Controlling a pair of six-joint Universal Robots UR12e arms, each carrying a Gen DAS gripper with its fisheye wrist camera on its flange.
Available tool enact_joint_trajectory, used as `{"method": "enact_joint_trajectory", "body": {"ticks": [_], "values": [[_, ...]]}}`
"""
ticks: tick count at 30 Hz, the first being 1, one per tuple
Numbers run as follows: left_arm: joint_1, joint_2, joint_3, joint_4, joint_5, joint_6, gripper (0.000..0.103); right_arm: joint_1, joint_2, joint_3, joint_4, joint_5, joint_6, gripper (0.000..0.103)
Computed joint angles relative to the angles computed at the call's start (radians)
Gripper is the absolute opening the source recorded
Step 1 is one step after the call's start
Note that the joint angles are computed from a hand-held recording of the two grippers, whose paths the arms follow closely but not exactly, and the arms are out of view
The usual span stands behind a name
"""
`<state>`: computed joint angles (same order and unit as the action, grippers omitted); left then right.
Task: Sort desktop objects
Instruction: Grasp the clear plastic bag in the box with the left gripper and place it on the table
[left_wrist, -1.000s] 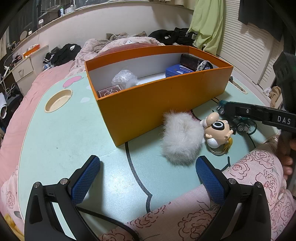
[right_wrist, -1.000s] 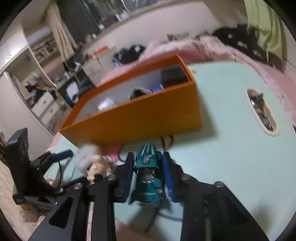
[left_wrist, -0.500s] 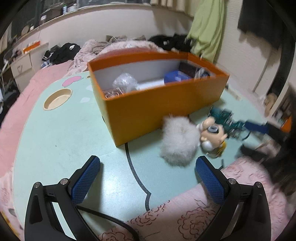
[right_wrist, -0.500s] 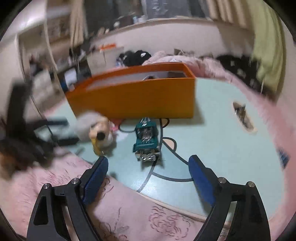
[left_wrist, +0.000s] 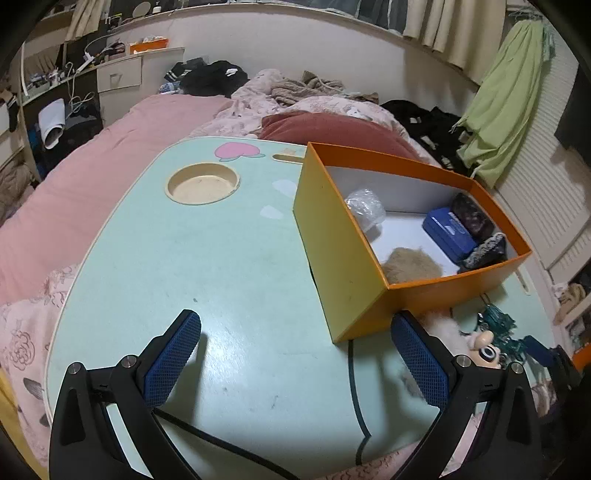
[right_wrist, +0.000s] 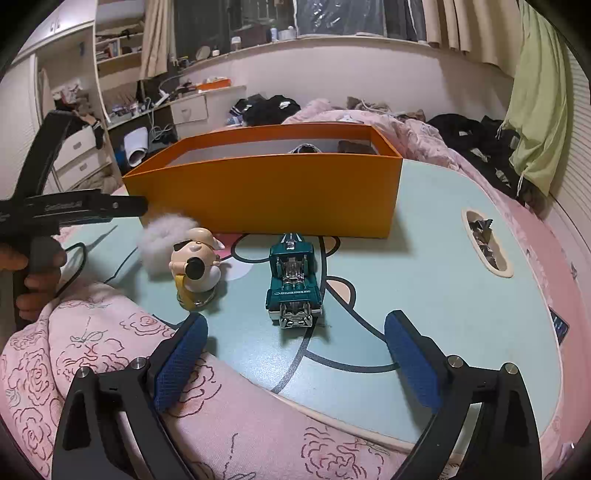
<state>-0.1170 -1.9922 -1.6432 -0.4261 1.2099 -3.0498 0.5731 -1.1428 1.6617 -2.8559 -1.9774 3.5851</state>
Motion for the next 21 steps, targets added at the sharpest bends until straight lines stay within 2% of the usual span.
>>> {"method": "enact_joint_trajectory", "body": {"ticks": [8,21], "values": [[-0.014,-0.017,0.031,0.008,0.054,-0.015,0.103,0.000,0.000,0.001,-0.002,-0.001,0.000,0.097],[-0.022,-0.017,0.040,0.053,0.086,0.011,0.100,0.004,0.001,-0.002,0.000,-0.005,0.004,0.097]]}}
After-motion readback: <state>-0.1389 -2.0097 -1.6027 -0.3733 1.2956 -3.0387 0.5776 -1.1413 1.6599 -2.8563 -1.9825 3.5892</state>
